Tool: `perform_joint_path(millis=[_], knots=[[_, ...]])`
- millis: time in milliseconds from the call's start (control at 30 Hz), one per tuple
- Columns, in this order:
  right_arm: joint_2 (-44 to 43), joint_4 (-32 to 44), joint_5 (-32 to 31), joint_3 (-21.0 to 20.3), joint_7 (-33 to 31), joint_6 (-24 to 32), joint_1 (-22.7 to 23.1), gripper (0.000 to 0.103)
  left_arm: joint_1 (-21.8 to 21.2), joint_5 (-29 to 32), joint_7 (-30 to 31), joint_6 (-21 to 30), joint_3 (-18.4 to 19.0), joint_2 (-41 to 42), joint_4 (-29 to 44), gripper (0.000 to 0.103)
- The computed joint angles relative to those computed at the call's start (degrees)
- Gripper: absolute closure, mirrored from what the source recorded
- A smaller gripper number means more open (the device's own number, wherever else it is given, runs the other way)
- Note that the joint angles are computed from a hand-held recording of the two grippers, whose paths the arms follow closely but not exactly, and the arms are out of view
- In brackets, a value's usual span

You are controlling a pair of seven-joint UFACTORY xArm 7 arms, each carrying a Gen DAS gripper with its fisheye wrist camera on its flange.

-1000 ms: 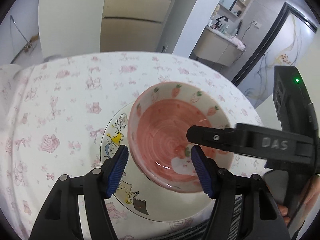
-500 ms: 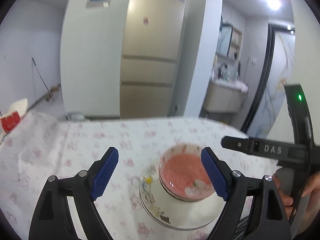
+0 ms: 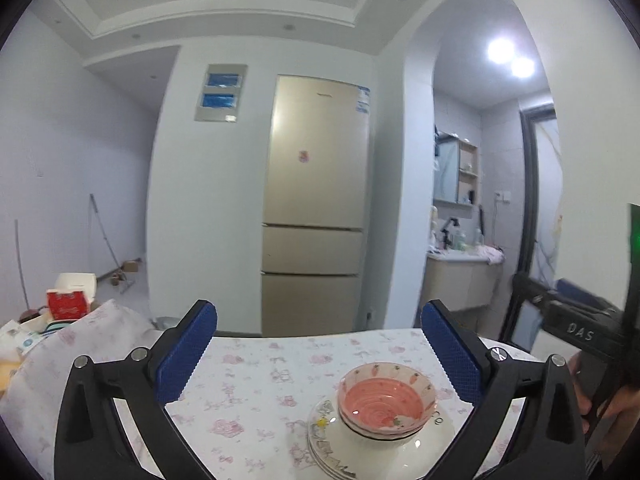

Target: Organize plates and bowls

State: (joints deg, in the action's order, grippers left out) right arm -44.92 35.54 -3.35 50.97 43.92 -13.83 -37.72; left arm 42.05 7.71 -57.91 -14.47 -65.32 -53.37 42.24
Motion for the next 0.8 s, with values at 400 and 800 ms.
perform_joint_path(millis=[400,800], knots=[[-0.26,-8.79,3.18,1.79,-2.72,-11.34,2.59,0.000,-2.10,-1.72,-5.22,-1.90,-3.16,-10.09,-7.46,0.000],[-4.69,-13.73,13.49,14.61,-3.48,-17.02,-2.33,0.000,1.37,0.73,-8.86,-3.38,-8.86,-10.32,-7.19,0.000]])
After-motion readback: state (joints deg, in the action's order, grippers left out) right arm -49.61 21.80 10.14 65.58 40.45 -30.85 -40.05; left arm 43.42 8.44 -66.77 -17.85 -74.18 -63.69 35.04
